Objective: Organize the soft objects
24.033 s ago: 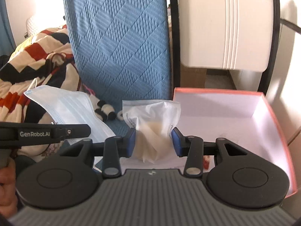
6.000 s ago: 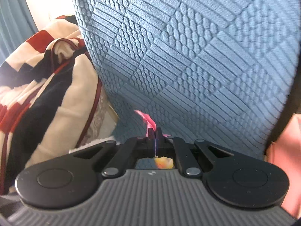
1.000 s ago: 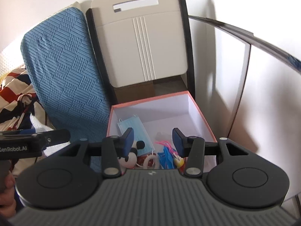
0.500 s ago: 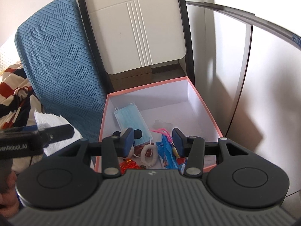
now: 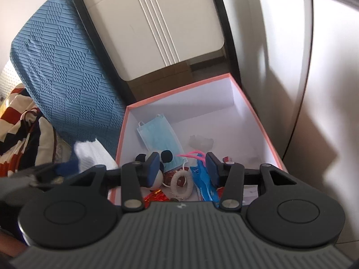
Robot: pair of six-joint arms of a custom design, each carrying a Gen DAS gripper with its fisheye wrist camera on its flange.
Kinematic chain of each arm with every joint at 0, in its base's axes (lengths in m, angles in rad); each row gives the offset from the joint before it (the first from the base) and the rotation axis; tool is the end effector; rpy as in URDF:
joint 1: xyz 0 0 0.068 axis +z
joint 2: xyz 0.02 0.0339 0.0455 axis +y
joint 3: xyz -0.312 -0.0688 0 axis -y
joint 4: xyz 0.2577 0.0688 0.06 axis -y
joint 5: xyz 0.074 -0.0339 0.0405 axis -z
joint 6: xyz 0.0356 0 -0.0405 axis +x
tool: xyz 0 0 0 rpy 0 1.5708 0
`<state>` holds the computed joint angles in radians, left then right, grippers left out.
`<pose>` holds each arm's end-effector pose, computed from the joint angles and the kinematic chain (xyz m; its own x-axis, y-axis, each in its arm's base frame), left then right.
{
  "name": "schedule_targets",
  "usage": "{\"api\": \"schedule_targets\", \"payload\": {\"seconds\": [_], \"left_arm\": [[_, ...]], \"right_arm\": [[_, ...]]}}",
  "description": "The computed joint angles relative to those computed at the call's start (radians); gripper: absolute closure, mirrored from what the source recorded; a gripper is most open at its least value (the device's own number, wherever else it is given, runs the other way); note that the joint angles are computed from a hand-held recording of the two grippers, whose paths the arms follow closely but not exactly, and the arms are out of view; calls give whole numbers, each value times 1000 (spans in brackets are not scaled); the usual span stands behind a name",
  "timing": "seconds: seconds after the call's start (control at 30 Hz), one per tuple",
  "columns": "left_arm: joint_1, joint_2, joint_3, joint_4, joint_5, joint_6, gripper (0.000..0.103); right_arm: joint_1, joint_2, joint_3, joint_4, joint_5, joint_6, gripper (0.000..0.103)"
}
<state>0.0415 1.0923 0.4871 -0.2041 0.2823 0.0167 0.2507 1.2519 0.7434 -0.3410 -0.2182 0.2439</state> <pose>0.1973 -0.0017 0.2149 -0.7205 -0.0139 -0.6933 0.1643 0.9679 -0.1901 0.2386 0.0691 0.2550 -0.7979 0.0390 -0.6016 -0.1937 0.9284 0.3172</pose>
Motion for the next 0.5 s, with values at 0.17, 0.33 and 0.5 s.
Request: {"api": "schedule_targets", "payload": {"seconds": [0.17,0.33,0.5], "left_arm": [[-94,143,-32,160,-68,-32,11],[-138,271,-38,266,-91,-52,11],[-174,367,-35,346,-103,-58,11]], "right_arm": [[-46,112,55,6,-124,-53,54],[-106,252,118,13,-288,-99,53],[-142,392,191,-4,-415,-117,53]]}}
